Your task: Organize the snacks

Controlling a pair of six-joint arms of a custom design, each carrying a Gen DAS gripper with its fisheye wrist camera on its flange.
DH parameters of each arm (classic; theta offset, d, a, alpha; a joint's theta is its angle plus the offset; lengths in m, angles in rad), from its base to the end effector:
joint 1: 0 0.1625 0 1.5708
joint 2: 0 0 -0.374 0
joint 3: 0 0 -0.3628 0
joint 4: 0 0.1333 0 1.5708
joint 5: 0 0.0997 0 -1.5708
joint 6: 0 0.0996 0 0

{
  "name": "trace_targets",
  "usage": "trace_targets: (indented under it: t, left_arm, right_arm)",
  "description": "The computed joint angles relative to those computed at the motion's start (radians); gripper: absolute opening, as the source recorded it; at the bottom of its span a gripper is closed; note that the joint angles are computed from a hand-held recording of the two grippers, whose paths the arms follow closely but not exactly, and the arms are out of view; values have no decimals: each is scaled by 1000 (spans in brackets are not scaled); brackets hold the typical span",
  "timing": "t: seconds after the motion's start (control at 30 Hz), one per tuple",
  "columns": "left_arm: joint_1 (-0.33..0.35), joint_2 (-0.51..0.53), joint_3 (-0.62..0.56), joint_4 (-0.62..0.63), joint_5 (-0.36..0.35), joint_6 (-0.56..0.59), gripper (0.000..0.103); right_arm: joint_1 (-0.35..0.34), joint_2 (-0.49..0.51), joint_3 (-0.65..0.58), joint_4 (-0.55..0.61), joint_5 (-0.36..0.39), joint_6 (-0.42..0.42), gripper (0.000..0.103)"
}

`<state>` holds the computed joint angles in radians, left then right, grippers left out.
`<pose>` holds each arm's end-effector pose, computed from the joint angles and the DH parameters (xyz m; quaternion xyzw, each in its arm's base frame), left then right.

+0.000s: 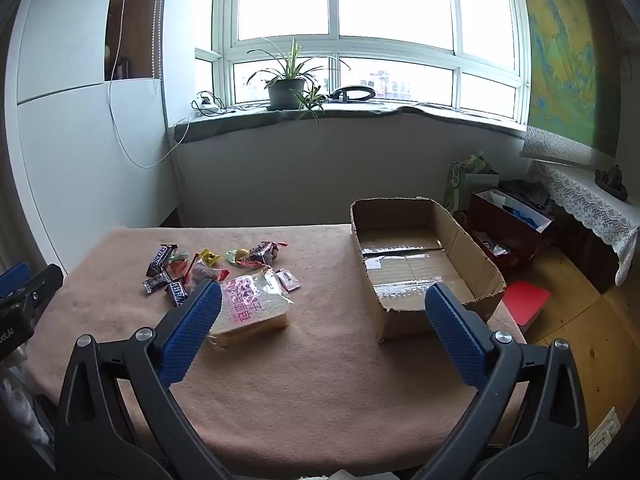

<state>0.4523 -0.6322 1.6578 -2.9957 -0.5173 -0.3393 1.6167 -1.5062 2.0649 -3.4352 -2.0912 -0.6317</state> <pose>-0.4444 -0.4604 0.0667 0.2296 0.8217 -0.4561 0.2533 0.1039 -0.4370 0.4170 0.1077 -0.7759 0.5030 0.3651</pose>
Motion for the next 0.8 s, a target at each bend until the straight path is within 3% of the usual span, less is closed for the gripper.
trace_targets:
  t: [0.13,0.2,0.33,0.8]
  left_arm:
    - [7,5,-18,50,0,-11,85]
    - [8,22,-40,56,9,-5,85]
    - [-8,9,0,-12,29,10,85]
    - [-9,5,15,-46,27,13,85]
  right_arm:
    - [-11,-24,-3,29,15,-5,103]
    - [2,-4,1,-11,-7,-17,103]
    - [3,-5,-7,-5,-7,-18,103]
    - [23,-16,2,-15,-17,-25,103]
